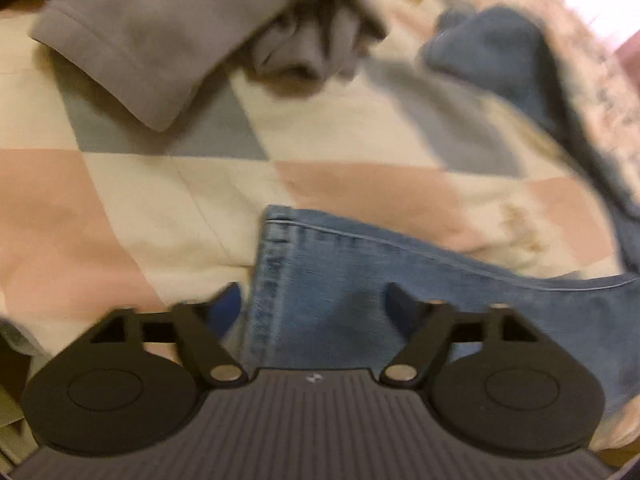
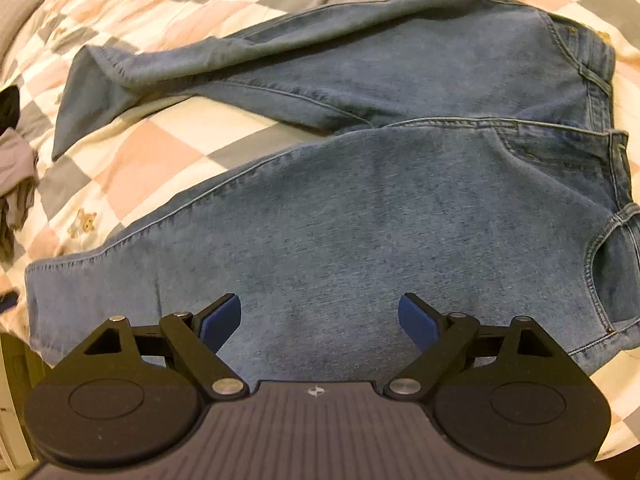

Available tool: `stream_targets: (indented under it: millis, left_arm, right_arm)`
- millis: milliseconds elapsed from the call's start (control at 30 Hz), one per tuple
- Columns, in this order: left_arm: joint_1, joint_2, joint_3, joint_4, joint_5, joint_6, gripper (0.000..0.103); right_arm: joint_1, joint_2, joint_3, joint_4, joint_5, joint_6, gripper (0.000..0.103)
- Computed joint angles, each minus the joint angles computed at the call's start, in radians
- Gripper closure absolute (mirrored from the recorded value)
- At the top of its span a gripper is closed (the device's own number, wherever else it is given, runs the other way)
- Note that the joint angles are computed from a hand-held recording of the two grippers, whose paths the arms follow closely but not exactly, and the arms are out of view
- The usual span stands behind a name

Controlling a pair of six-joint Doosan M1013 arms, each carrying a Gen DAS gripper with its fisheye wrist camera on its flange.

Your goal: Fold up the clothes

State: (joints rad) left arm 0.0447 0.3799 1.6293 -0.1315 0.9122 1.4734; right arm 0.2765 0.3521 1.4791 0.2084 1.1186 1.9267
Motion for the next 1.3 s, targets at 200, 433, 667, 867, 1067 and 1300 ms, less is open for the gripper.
stream_targets:
  millis: [200, 433, 667, 867, 1067, 1300]
  left_arm:
    - [-0.01, 0.013, -0.013, -0.019, 0.029, 0.015, 0.092]
    - [-0.056, -0.107, 0.019, 0.115, -0.114, 0.158, 0.089]
    - [-0.128, -0.017, -0.004, 0.438, 0.108, 0.043, 0.076]
    - [-0.09, -0.028, -0.123, 0.278, 0.06, 0.059, 0.07]
    - [-0.064, 0.182, -0.441, -0.132, 0.085, -0.017, 0.04]
    - [-0.079, 0.542, -0.998, -0.252, 0.369, -0.1, 0.07]
  right_arm:
    - [0.003, -0.022, 0.03, -0.039, 0.008, 0.082, 0.011]
    - [0.009, -0.046, 0.08, -0.063, -0.016, 0.199, 0.015]
    - [0.035, 0.0, 0.063, -0.013, -0.007, 0.158, 0.022]
    - [0.052, 0.019, 0.0, -0.054, -0.016, 0.032, 0.019]
    - [0.034, 0.062, -0.044, -0.033, -0.047, 0.07, 0.019]
    - [0.035, 0.107, -0.105, -0.035, -0.037, 0.015, 0.017]
